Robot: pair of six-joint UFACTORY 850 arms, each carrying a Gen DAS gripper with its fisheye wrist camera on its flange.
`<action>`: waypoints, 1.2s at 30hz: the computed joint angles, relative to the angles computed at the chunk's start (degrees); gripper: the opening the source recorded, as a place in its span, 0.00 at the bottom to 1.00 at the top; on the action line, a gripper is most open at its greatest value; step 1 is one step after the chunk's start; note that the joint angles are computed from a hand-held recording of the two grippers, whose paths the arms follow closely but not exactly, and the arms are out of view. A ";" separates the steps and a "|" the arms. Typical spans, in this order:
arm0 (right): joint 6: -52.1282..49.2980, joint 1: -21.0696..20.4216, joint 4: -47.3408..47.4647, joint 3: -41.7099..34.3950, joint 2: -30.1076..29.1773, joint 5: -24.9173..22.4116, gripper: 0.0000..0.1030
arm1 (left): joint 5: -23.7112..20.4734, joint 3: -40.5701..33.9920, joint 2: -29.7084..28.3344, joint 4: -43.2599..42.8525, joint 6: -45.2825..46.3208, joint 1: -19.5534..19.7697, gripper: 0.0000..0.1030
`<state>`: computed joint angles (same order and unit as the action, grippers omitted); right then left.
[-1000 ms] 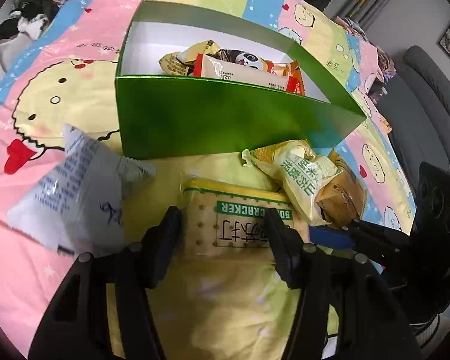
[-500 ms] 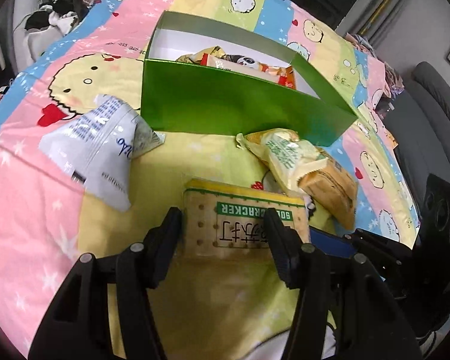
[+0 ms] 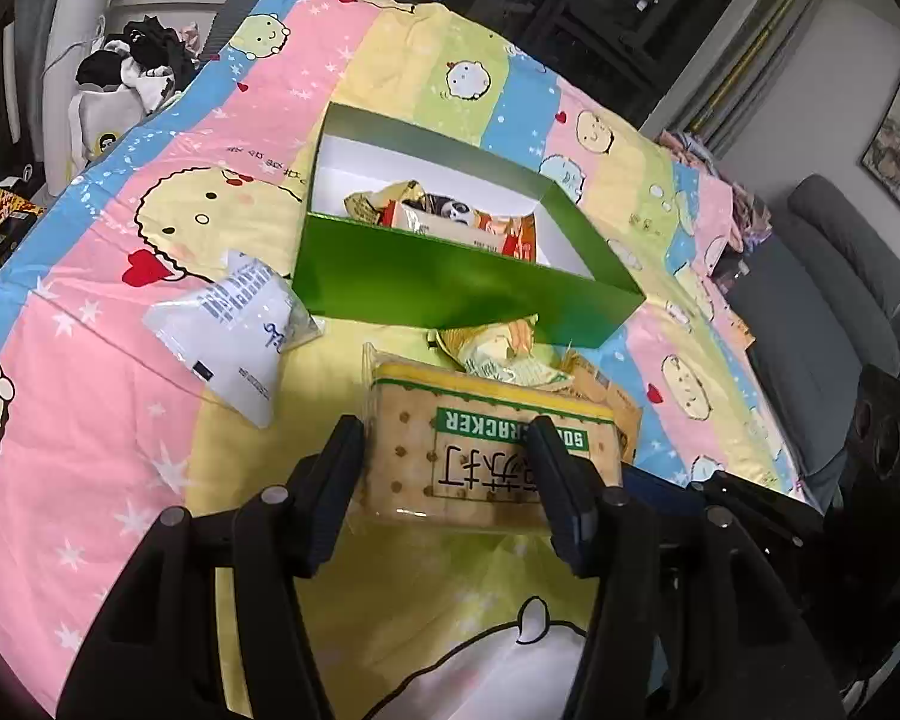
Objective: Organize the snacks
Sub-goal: 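Reach the right tool to the soda cracker packet and grasp it, then lift the soda cracker packet and carry it over the green box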
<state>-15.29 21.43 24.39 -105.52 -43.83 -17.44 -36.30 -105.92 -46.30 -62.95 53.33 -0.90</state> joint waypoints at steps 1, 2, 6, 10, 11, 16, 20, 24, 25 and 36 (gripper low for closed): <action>1.76 0.26 -2.08 -0.28 -0.05 0.13 0.41 | -0.28 -0.01 0.03 -0.56 0.24 0.21 0.54; 3.67 0.53 -4.52 -0.68 -0.17 0.08 0.41 | -0.44 0.05 0.12 -0.78 0.36 0.33 0.54; 7.71 1.19 -9.74 -2.18 -0.62 -0.85 0.41 | -0.97 0.11 0.24 -2.29 1.43 0.94 0.54; 12.08 1.72 -14.96 -3.48 -1.08 -1.64 0.41 | -1.94 -0.63 -0.26 -3.01 1.41 1.29 0.54; 12.62 1.76 -15.43 -3.52 -1.05 -1.69 0.41 | -1.93 -0.67 -0.29 -3.20 1.42 1.26 0.54; 13.83 1.68 -16.66 -3.70 -1.07 -1.86 0.41 | -2.57 -1.69 -0.94 -2.66 0.64 1.12 0.54; 12.28 1.38 -14.48 -3.38 -0.93 -1.73 0.41 | -2.56 -2.62 -1.41 -1.06 -1.10 0.82 0.54; 9.33 0.97 -11.28 -2.45 -0.39 -0.87 0.41 | -1.76 -2.61 -0.99 0.40 -1.87 0.35 0.54; 8.10 0.80 -9.96 -2.10 -0.17 -0.62 0.41 | -1.51 -2.61 -0.85 0.84 -2.11 0.21 0.54; -2.27 -0.84 1.49 2.97 3.09 2.30 0.41 | 0.93 -2.11 0.73 5.23 -4.76 -2.14 0.54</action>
<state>-17.56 20.58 25.88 -102.54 -40.74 -15.14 -35.37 -108.03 -45.57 -57.72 48.57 -3.04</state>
